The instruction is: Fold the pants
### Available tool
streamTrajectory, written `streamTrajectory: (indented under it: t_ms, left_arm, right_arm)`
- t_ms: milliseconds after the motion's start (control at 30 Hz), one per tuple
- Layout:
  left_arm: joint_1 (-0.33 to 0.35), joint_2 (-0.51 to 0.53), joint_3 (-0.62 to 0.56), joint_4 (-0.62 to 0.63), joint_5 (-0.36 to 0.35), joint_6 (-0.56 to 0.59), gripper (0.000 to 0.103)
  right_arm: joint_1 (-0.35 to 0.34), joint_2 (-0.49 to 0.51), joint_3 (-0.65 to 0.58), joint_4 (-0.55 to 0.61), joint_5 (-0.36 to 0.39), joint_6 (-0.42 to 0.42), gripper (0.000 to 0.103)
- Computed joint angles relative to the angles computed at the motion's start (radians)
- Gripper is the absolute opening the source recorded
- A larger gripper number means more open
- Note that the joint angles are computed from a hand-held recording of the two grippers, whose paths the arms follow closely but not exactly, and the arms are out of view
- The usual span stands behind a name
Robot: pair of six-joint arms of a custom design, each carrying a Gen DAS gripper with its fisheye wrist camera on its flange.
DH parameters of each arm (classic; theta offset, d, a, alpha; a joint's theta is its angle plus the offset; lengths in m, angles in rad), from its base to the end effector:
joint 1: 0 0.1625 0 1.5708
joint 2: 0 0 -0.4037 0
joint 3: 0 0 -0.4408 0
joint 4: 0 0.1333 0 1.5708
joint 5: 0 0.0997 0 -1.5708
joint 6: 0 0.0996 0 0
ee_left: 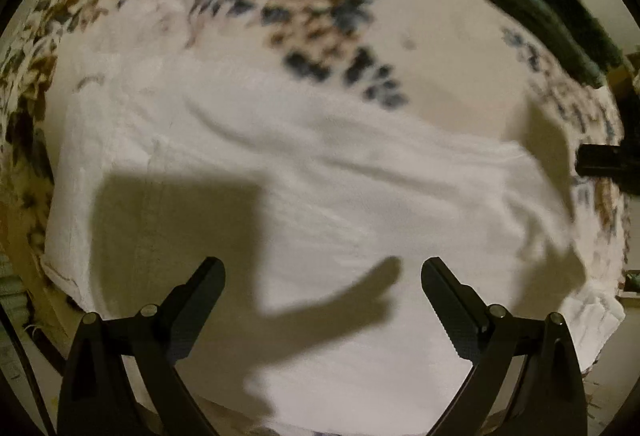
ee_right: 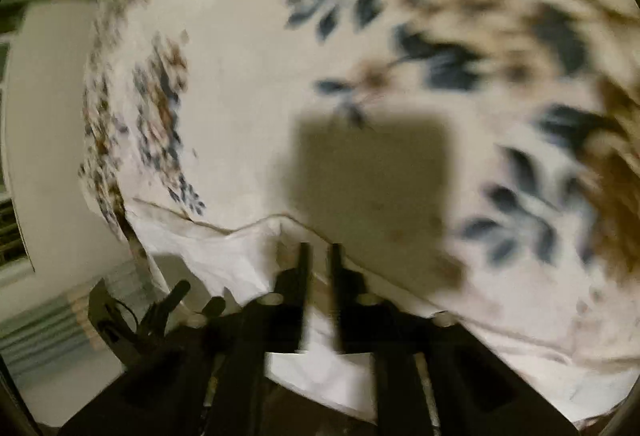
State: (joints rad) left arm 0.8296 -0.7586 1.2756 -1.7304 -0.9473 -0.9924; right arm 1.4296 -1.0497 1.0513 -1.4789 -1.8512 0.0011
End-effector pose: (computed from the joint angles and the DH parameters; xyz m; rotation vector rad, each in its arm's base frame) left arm -0.3593 -0.6761 0.1117 -0.1659 2.4552 -0.3162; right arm 0.0017 -0.7397 0.4073 -0.1847 -2.8582 -0.1620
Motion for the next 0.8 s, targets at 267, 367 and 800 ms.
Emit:
streamTrajectory:
  t_ms: [267, 367, 800]
  left_arm:
    - [-0.079, 0.143, -0.145, -0.051, -0.076, 0.136, 0.1]
    - [-0.113, 0.214, -0.202, -0.039, -0.127, 0.158, 0.1]
    - [-0.226, 0.61, -0.595, 0.13, -0.289, 0.269, 0.1]
  right_arm:
    - [-0.217, -0.564, 0.506, -0.427, 0.105, 0.102, 0.097]
    - [-0.37, -0.78, 0.684, -0.535, 0.116, 0.179, 0.097]
    - [-0.977, -0.923, 0.789, -0.645, 0.685, -0.037, 0.051]
